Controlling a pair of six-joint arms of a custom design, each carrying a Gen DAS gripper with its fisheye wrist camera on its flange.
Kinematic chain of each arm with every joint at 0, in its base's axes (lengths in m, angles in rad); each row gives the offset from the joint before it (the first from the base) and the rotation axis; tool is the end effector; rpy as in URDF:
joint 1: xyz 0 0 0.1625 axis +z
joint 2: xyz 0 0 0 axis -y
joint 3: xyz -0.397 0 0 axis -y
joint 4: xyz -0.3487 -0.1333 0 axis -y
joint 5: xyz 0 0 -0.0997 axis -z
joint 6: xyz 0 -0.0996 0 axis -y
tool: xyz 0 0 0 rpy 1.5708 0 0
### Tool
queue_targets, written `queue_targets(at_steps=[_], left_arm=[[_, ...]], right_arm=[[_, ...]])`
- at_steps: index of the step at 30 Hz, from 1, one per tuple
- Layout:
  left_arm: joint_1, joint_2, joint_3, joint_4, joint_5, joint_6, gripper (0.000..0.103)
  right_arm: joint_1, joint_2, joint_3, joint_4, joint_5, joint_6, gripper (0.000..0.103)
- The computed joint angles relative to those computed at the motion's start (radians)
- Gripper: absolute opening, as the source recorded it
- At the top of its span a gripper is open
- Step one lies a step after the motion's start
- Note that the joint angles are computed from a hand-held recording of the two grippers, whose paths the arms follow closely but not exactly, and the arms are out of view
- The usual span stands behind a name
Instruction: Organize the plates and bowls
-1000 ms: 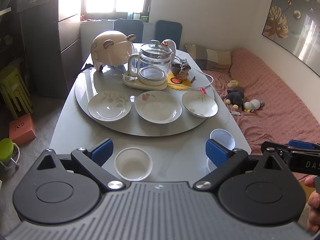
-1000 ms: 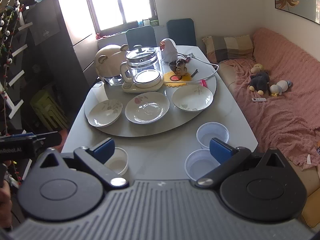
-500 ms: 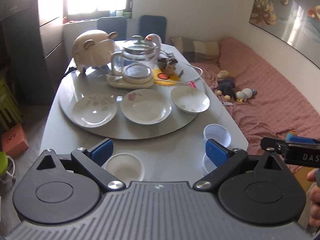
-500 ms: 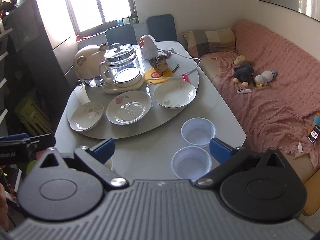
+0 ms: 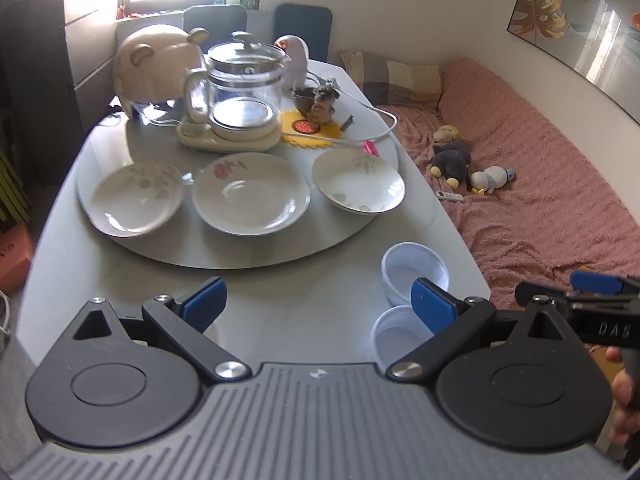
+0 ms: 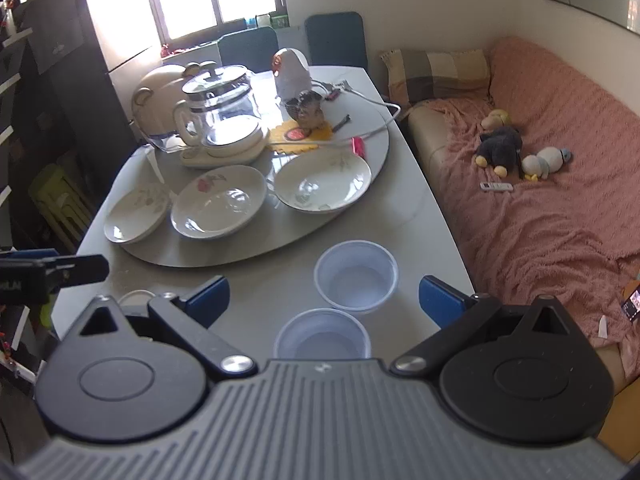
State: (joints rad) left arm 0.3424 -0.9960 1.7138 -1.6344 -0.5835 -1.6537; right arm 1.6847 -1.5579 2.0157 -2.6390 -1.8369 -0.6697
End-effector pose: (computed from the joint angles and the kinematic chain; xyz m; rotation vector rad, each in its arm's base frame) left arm -0.4211 -0.3799 0.1621 -0.0708 2.2068 -1.0635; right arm 0.1581 -0.4396 0.3838 0.9045 -2.4804 0.7023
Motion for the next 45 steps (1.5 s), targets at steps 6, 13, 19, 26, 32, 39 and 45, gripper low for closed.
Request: queue_targets(at_steps=[6,13,19,26,32,39,45], left_arm=[[0.082,0.115,-0.07,-0.048,0.002,0.052,0.1],[0.164,0.177,-0.085,-0.202,-0.048,0.17,0.1],[0.221,0.218,-0.071,-0.384,-0.09,0.304,0.099],[0.272,0.277,-0.104,-0.47,-0.14,0.374,0.099],[0.317,0.31,-0.107,-0.542,-0.196,0.38,0.093],[0.361,0.339,-0.126,-0.541,-0.258,0.345,0.077],[0.379,0.365,-0.123,-0.592,-0.291,0.343,0.062]], right_arm=[[-0.084,0.025,-0.015,-0.014,0.042,-0.054,0.103],[-0.149,0.074,-0.021,-0.006,0.048,-0.037,0.103],[-0.211,0.097,-0.06,0.057,0.133,0.091,0.102],[-0.227,0.153,-0.095,0.066,0.109,0.066,0.097],[-0.257,0.187,-0.157,0.194,0.126,0.08,0.077],[-0.264,0.228,-0.195,0.247,0.103,0.071,0.064],[-0.268,0.263,-0.219,0.312,0.101,0.092,0.051]])
